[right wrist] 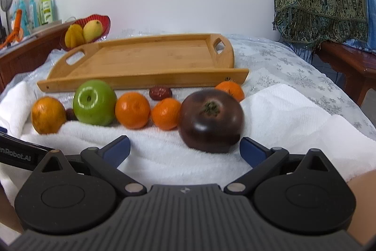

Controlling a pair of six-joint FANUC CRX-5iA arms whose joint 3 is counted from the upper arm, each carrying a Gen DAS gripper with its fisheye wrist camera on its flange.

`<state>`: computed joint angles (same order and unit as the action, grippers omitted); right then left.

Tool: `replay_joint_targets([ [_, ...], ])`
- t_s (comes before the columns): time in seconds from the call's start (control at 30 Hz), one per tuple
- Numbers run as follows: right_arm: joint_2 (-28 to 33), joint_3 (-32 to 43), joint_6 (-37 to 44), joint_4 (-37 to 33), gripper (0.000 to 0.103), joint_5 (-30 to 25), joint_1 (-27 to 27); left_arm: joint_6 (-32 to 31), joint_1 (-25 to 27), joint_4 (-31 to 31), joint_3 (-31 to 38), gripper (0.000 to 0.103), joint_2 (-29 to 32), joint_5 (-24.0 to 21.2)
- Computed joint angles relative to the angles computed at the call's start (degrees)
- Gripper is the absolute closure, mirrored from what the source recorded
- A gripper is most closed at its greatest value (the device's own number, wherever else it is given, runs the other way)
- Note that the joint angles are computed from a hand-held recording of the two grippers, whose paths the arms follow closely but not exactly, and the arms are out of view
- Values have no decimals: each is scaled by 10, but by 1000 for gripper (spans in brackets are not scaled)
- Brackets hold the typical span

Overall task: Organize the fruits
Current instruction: 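Grasp the large orange with the left gripper while the right gripper grasps the dark fruit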

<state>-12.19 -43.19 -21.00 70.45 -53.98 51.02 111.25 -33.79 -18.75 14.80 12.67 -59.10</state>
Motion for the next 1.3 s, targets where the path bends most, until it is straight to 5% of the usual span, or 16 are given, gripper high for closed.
replay_joint_targets([
  [0.27, -12, 2, 37, 12, 0, 17, -24, -44, 22, 75, -75, 1, -51, 126],
  [0.43, -10, 1, 38, 20, 3, 20, -31, -54, 35, 124, -104, 9, -56, 178],
  [0.83, 18, 12, 32, 8, 13, -6, -26, -62, 44, 128, -141, 45, -64, 232],
  [1.3, 26, 12, 11, 15, 19, -14, -24, -84, 53, 137, -159, 52, -61, 271],
])
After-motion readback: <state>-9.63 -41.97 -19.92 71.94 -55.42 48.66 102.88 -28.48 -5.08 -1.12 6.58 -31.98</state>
